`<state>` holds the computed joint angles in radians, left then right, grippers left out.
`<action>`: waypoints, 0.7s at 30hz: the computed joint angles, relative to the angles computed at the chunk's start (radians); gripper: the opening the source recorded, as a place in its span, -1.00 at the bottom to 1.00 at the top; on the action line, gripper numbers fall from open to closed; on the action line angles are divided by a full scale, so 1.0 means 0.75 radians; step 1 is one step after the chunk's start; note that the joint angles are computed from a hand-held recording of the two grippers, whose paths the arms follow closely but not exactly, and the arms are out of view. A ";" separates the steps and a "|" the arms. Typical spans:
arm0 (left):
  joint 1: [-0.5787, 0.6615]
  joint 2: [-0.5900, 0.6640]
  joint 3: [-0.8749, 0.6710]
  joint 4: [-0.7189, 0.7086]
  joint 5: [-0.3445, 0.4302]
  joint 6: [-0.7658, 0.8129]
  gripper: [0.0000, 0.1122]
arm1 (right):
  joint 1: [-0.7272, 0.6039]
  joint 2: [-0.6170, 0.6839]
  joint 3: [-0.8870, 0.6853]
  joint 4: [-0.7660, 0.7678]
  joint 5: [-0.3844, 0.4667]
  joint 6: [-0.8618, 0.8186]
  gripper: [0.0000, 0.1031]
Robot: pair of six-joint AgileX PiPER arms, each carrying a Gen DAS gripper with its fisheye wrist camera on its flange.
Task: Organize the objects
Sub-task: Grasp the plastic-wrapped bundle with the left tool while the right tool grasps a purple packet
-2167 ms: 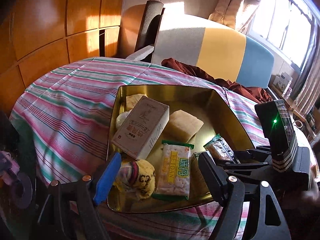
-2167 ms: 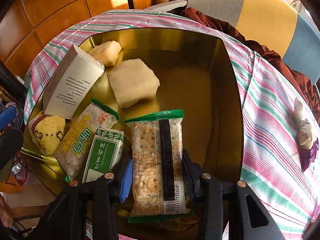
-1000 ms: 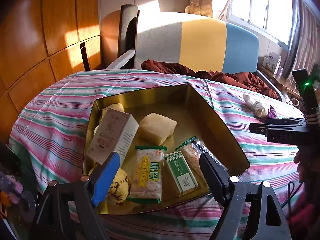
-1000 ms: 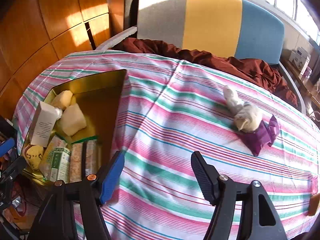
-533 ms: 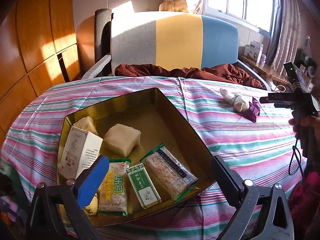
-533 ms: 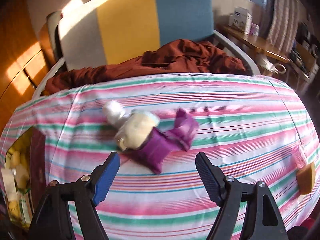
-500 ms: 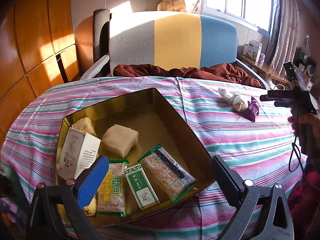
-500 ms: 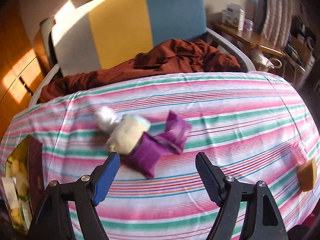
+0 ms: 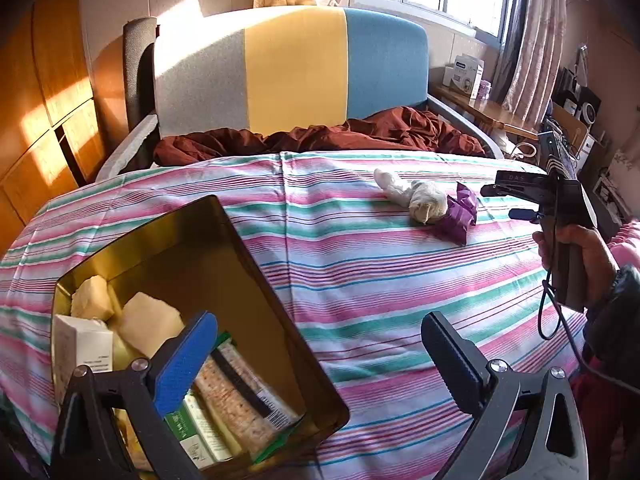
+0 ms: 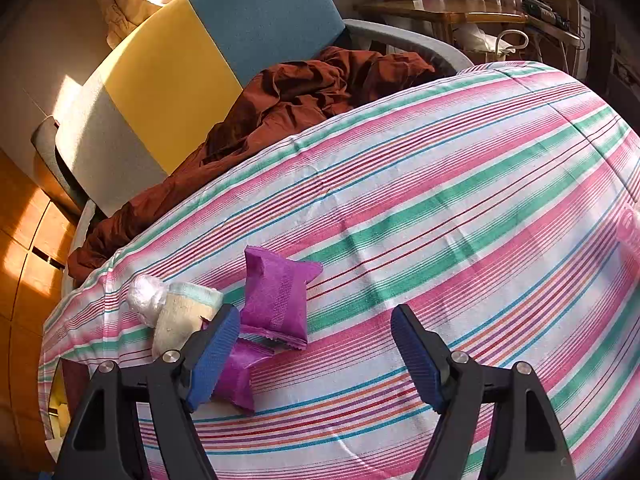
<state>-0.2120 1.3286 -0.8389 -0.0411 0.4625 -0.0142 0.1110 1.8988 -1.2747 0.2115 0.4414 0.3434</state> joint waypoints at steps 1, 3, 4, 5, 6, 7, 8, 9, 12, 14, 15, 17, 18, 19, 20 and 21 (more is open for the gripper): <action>-0.012 0.039 -0.039 -0.035 0.009 0.027 0.83 | -0.005 0.007 -0.004 0.037 0.001 -0.030 0.54; -0.026 0.131 -0.134 -0.122 0.049 0.081 0.83 | -0.022 0.020 -0.007 0.148 0.005 -0.121 0.54; -0.025 0.176 -0.182 -0.172 0.067 0.107 0.83 | -0.032 0.024 -0.005 0.203 0.004 -0.162 0.54; -0.027 0.222 -0.229 -0.203 0.084 0.115 0.83 | -0.043 0.026 0.001 0.258 -0.001 -0.200 0.54; -0.031 0.268 -0.279 -0.215 0.101 0.107 0.83 | -0.053 0.028 0.006 0.309 -0.006 -0.236 0.54; -0.035 0.314 -0.330 -0.219 0.118 0.088 0.83 | -0.063 0.029 0.012 0.357 -0.010 -0.271 0.54; -0.030 0.365 -0.392 -0.245 0.142 0.089 0.83 | -0.075 0.031 0.016 0.416 -0.010 -0.317 0.54; -0.026 0.412 -0.449 -0.275 0.164 0.094 0.82 | -0.089 0.031 0.024 0.488 -0.010 -0.372 0.54; -0.041 0.574 -0.639 -0.264 0.214 0.024 0.77 | -0.117 0.034 0.038 0.654 -0.014 -0.495 0.54; -0.037 0.705 -0.788 -0.279 0.281 -0.021 0.72 | -0.135 0.047 0.035 0.768 0.007 -0.586 0.54; -0.024 0.768 -0.860 -0.320 0.321 -0.031 0.72 | -0.138 0.053 0.032 0.786 0.011 -0.593 0.54; -0.009 0.885 -1.000 -0.351 0.383 -0.087 0.72 | -0.132 0.067 0.017 0.763 0.005 -0.574 0.54; -0.003 0.939 -1.069 -0.374 0.413 -0.095 0.72 | -0.127 0.076 0.003 0.744 0.010 -0.559 0.54; 0.002 0.980 -1.121 -0.396 0.428 -0.102 0.71 | -0.123 0.084 -0.007 0.732 0.009 -0.550 0.54; 0.001 1.016 -1.170 -0.404 0.434 -0.116 0.71 | -0.118 0.092 -0.018 0.720 0.009 -0.540 0.54; -0.003 1.049 -1.216 -0.401 0.440 -0.127 0.70 | -0.112 0.101 -0.030 0.707 0.010 -0.531 0.54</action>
<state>-0.2142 2.1151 -1.7513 -0.3418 0.7923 -0.1097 0.0269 1.9748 -1.2972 0.7416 0.4490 -0.0552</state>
